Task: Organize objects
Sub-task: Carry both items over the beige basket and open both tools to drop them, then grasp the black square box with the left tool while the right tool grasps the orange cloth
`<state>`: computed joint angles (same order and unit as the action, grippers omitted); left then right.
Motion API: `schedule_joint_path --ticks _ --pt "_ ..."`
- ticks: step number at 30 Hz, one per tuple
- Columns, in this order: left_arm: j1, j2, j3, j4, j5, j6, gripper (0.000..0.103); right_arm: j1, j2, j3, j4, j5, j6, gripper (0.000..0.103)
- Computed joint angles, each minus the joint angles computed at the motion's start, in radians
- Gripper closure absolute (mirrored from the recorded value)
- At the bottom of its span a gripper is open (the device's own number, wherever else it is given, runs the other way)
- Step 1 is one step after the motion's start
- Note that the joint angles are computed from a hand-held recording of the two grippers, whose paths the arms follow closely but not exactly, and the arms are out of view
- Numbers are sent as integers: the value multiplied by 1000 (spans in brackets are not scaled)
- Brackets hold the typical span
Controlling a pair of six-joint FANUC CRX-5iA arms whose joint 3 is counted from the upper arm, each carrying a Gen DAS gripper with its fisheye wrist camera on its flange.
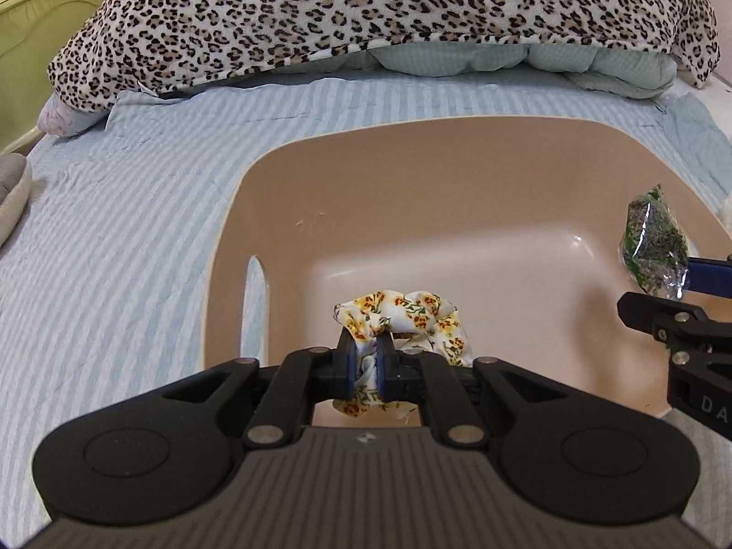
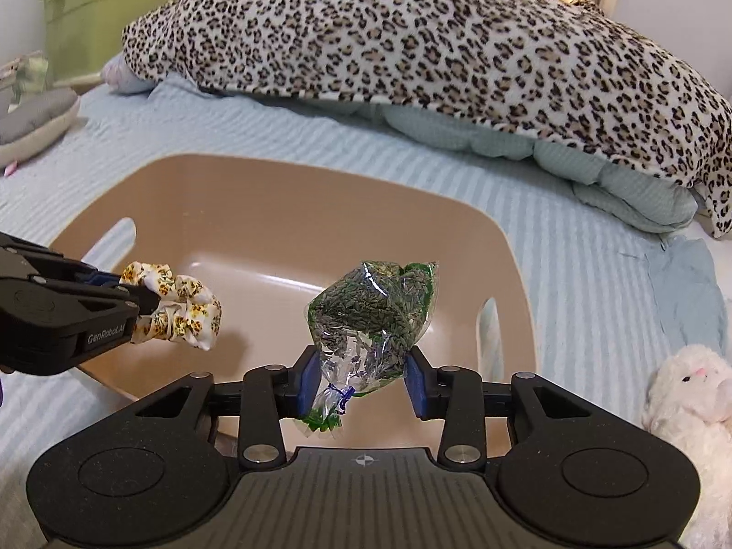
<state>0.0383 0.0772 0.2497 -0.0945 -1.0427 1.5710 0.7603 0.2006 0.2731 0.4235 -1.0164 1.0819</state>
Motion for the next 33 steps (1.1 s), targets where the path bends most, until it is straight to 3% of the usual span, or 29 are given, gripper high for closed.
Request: schedule_joint_path --ticks 2,3,4,5,6,7,10,14,24,33 --pt "6 -10 -4 18 -7 -12 81 5 -9 -5 2 -1 -9 52" --pt "11 -21 -13 38 -2 -23 71 8 -18 -11 3 3 -12 44" --pt "12 -33 -20 50 7 -25 52 12 -29 -22 8 13 -17 39" --pt "7 -48 -26 41 20 -6 39 13 -41 -33 15 24 -20 28" --pt "0 -68 -37 22 42 21 18 16 -56 -50 26 40 -29 19" --pt "-9 -90 -50 -4 67 54 9 20 -72 -68 41 54 -44 16" --pt "-22 -127 -54 -38 76 94 8 33 -112 -94 66 53 -70 13" --pt "-23 -176 -73 -29 59 99 8 55 -171 -135 104 37 -92 0" --pt "-22 -328 -195 -33 22 112 8 121 -313 -278 148 -26 -179 0" --pt "5 -413 -316 -3 -32 77 8 162 -347 -342 118 -90 -188 0"
